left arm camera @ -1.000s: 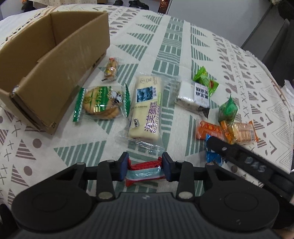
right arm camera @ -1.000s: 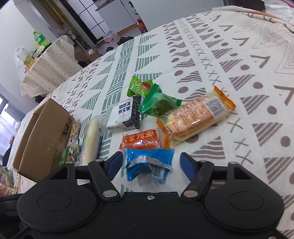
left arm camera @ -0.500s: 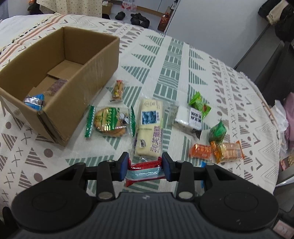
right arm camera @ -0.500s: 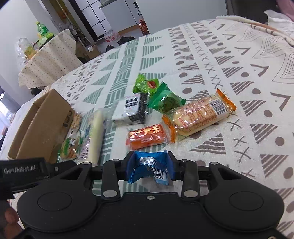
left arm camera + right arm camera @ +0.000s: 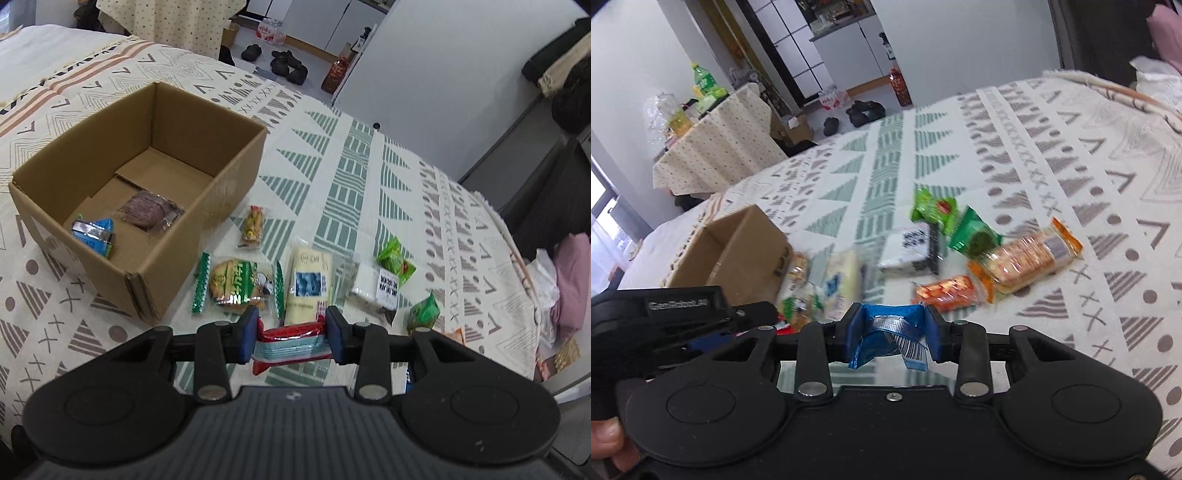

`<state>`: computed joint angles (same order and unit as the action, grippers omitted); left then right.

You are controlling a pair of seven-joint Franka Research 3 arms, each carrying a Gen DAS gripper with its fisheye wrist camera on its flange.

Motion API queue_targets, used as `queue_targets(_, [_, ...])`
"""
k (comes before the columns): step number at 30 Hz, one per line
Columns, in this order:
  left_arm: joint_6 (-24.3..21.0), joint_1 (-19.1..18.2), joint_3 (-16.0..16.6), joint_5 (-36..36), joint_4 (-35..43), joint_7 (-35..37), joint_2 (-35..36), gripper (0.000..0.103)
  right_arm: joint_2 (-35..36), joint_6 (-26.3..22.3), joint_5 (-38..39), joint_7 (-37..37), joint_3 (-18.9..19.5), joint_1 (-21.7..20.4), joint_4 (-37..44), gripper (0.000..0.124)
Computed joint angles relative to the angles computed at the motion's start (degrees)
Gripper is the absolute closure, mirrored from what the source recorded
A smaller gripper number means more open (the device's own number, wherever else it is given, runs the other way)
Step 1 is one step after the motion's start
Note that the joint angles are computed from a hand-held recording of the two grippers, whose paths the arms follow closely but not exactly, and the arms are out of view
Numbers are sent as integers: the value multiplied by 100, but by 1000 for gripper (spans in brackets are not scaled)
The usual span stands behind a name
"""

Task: Organize snacks
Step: 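Carry the red-and-white packet into the box and open the left gripper while the right drops the blue packet in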

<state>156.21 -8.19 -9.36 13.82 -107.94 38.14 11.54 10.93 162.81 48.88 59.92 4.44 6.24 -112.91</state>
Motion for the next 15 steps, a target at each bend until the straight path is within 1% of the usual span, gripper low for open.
queue_targets(7, [289,124,61,-92,-159,-26,-147,65,-12,100,-204,101,47,153,178,89])
queue_targets(11, [466,196,150,12,-265,-171,-254,65,55,163,-400,267,74,258,332,90])
queue_targets(15, [548,300,204,52,-348,-298,-330,65,138,193,-584,429,128,343,501,89])
